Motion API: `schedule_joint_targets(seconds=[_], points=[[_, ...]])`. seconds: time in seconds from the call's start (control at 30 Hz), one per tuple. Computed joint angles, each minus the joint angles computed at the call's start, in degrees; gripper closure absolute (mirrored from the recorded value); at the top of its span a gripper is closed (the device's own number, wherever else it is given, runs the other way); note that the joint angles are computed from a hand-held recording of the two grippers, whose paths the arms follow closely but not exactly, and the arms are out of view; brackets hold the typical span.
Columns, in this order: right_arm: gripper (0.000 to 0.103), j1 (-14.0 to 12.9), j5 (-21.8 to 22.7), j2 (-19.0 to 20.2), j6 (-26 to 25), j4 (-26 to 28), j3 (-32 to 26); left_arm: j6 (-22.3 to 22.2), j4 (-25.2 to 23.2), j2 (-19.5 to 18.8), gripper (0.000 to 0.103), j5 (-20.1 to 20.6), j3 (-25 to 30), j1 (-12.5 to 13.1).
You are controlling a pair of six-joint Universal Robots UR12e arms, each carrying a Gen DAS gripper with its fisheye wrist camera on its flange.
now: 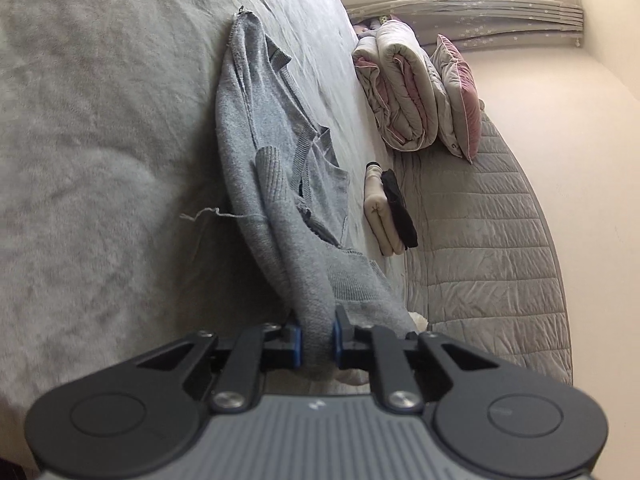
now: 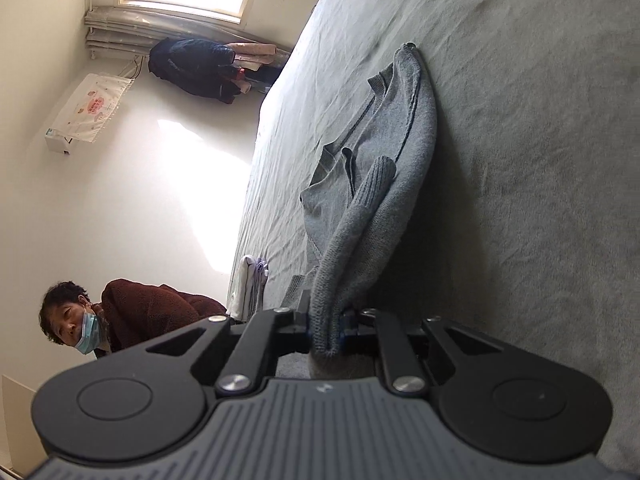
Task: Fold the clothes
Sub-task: 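Lift the folded edge with both grippers and fold it over again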
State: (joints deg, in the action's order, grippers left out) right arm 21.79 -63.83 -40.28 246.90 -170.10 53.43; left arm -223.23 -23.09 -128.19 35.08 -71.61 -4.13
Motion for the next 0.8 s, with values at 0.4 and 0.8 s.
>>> schedule_joint_targets(seconds=[0.4,0.8], points=[[0.089,1.5,-0.7,-7.8,7.8,-9.9,15.5,-3.2,5.1,8.7,0.089,-2.1,-14.3,1.2],[0.088,0.8,-1.4,-6.6,13.0,-11.3,12.9,-26.1,24.2,4.5,0.089,-2.2,-12.1,1.1]])
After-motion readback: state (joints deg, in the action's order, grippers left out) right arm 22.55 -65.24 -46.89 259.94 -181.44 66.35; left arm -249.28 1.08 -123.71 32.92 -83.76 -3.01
